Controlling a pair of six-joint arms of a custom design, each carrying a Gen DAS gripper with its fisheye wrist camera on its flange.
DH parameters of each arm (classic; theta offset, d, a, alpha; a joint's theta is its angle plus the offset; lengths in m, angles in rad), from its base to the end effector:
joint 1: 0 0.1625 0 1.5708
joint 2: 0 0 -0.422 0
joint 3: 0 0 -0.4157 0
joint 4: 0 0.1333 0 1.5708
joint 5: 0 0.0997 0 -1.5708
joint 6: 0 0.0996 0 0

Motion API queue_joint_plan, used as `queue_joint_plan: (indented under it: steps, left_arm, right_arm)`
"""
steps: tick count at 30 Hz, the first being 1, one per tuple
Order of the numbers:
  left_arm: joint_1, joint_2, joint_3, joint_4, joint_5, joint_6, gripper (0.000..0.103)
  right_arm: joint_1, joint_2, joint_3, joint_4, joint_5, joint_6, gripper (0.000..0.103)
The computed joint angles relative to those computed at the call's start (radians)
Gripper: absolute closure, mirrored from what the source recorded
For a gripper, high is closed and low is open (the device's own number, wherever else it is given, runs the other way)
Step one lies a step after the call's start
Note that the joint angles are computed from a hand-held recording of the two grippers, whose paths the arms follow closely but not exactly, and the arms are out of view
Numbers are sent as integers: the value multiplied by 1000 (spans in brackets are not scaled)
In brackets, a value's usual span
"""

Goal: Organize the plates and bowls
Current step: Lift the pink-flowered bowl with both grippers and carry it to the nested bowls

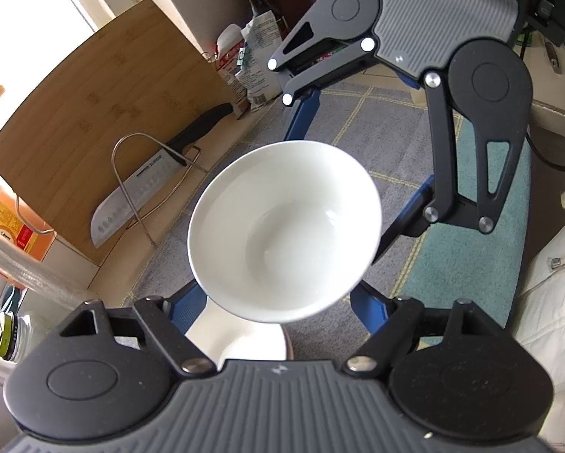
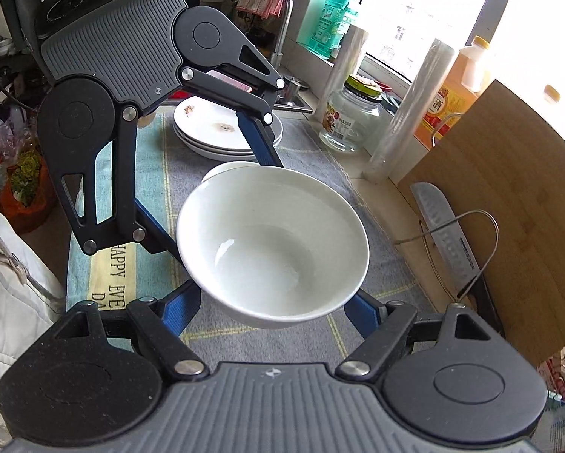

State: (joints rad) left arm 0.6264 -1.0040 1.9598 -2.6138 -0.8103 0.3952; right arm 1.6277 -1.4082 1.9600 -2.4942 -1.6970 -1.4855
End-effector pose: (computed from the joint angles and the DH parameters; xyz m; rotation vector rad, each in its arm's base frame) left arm -0.3450 -0.4990 0.1158 1.4619 1.9136 -0.3621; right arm 0.1519 -0.5433 0.3052 1.9212 -2.0241 0.2808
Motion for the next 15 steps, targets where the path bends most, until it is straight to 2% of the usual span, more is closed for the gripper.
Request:
queue_joint_plan:
  steps: [15]
  left_arm:
    - [37, -109, 64, 26, 54, -32, 20]
  right_arm:
    - [76, 138, -46, -39, -10, 9, 17]
